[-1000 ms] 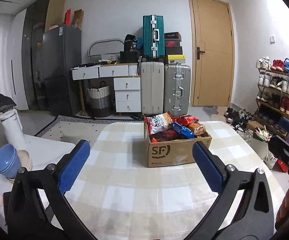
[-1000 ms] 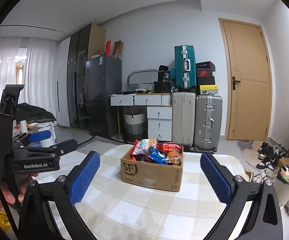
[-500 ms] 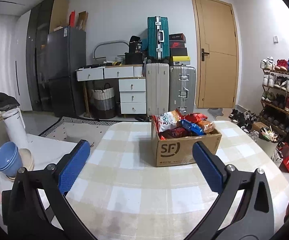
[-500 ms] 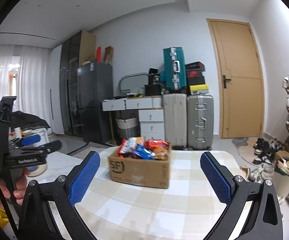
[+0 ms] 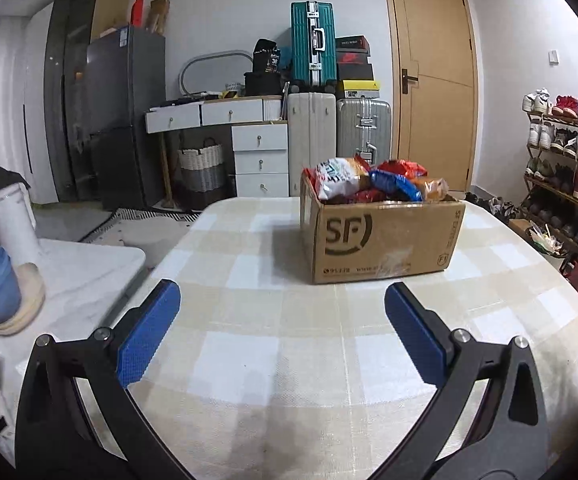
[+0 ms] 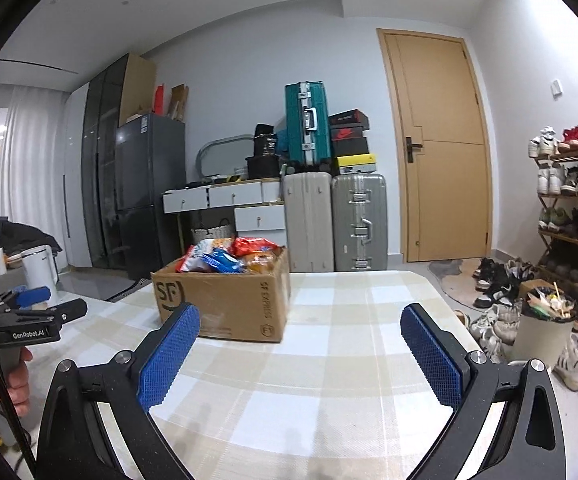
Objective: Organize snacks
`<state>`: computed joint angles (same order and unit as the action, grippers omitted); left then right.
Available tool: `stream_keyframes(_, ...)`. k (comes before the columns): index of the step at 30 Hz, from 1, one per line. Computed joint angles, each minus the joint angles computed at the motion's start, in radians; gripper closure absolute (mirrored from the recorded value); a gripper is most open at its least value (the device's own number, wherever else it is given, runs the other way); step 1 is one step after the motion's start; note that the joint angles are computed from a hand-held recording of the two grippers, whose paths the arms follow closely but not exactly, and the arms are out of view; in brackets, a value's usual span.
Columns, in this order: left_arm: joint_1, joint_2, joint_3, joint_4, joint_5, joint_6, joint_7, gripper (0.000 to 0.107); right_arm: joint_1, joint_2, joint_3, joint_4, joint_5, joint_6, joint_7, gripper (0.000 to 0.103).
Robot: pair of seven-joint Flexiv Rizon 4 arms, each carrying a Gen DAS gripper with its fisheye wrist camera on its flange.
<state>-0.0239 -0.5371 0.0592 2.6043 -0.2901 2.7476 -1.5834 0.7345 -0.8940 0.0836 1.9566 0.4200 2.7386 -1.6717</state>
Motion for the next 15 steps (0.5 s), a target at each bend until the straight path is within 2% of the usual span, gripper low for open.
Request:
stream_keyframes(2,0.012,-0.062,0.019,-0.031,0.039,0.028,-0.026,0.004,-0.017,-0.005,0.006,0.0,-0.018,-0.013,0.022,0.001)
stream_keyframes(4,0.045,-0.066,-0.001,-0.038,0.058,0.02,-0.032,0.004,-0.026,-0.008,0.008,0.0,-0.022,-0.015,0.04,0.001)
stream_keyframes(7,0.074,-0.092,0.002,-0.046,0.098,0.074,-0.072,0.004,-0.03,-0.007,0.006,0.005,-0.029,-0.023,0.053,0.001)
stream_keyframes(15,0.037,-0.112,0.0,-0.047,0.041,0.119,-0.042,0.004,-0.002,-0.001,-0.008,0.014,-0.04,-0.011,0.013,0.001)
